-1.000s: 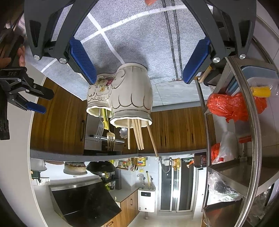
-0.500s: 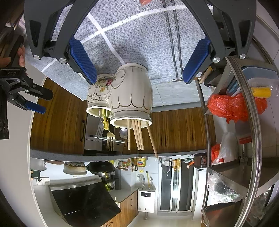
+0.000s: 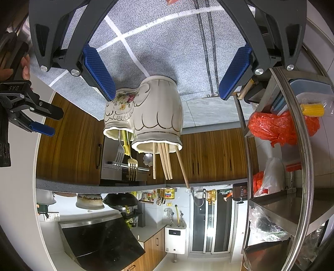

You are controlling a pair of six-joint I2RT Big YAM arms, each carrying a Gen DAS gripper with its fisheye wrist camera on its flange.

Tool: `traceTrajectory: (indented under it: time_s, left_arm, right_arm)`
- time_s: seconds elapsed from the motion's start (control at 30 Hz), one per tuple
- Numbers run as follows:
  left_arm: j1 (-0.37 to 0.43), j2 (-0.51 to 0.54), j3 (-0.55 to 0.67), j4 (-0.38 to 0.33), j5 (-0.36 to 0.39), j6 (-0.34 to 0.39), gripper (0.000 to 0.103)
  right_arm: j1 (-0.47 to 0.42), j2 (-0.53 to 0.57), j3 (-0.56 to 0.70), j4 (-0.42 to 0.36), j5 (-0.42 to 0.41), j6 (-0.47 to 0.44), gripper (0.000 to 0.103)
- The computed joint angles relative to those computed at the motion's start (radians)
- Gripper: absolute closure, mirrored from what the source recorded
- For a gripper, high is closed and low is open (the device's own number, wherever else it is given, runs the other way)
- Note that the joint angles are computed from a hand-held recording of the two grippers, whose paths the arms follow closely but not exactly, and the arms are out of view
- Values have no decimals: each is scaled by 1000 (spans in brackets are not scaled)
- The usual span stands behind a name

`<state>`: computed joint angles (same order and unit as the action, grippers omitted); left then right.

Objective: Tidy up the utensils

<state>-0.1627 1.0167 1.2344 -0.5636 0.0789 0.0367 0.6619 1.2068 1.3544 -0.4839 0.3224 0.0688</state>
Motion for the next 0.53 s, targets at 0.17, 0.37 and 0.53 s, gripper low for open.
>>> traceTrajectory:
  time_s: [0.17,0.37,0.53]
  left_arm:
    - [4,5,5,-7,2,-5,6]
    - [1,2,0,0,-1,-2,6]
    - [5,4,5,-10,3,-5,6]
  right_arm:
    - [0,0,0,0,0,0,5]
    - [0,0,-1,1,0,0,5]
    - [0,-1,-1,0,0,0,5]
